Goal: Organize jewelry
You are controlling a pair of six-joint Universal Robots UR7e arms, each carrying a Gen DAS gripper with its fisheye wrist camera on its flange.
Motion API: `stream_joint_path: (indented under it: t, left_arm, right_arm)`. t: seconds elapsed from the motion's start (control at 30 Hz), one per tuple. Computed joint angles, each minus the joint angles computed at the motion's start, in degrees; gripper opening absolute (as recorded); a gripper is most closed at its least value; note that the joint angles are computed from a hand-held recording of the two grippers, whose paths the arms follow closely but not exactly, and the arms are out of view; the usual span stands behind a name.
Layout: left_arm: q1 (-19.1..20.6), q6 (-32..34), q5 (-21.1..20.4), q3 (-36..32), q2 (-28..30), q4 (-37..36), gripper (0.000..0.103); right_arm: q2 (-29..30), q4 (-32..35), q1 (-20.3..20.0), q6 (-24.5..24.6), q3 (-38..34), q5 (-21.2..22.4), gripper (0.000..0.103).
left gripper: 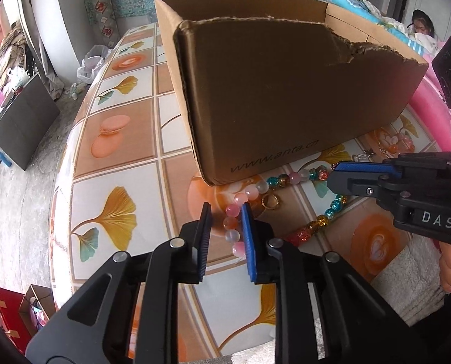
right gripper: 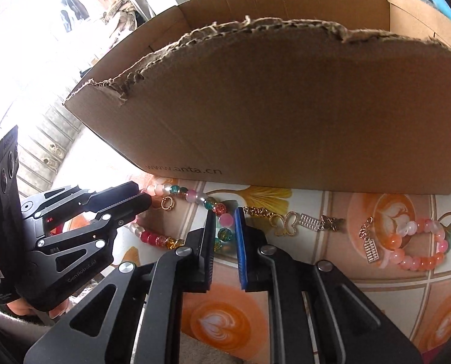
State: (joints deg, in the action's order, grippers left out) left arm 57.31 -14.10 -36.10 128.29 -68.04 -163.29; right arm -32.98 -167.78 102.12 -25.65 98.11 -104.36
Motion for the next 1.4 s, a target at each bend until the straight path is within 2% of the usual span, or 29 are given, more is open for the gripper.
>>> stream_joint_path:
  t: [0.1,0.5,0.77,1.13,1.4]
  left_arm:
    - [-0.13,0.22,-0.13,0.06,0.35,-0.76,0.009]
    - [-0.35,-0.01,-5.64,2.29,-3.44,-6.36,0.009]
    - [-2.30,1.43,-5.23,3.90,-4.60,-9.42,0.009]
    - [-4.14,2.11,-6.91,5.64,-5.66,-12.90,0.009]
    - [-7.35,3.35,-6.84,7.43,-7.20,-15.94,0.009]
  right_arm:
    - [0.33,-0.07,0.32,-0.41,-0.36,-0.45,0.010]
    - [-2.64,-3.31,0.13,-1.74,2.86,2.43,0.010]
    - [-5.59,-5.18,0.00,-3.24,5.76,3.20,0.010]
    - [-10.01,-8.46,-0.20,-4.52,10.56,4.79,0.010]
    - [-13.70,-10.71,-0.60,-6.04,14.24,6.80,0.010]
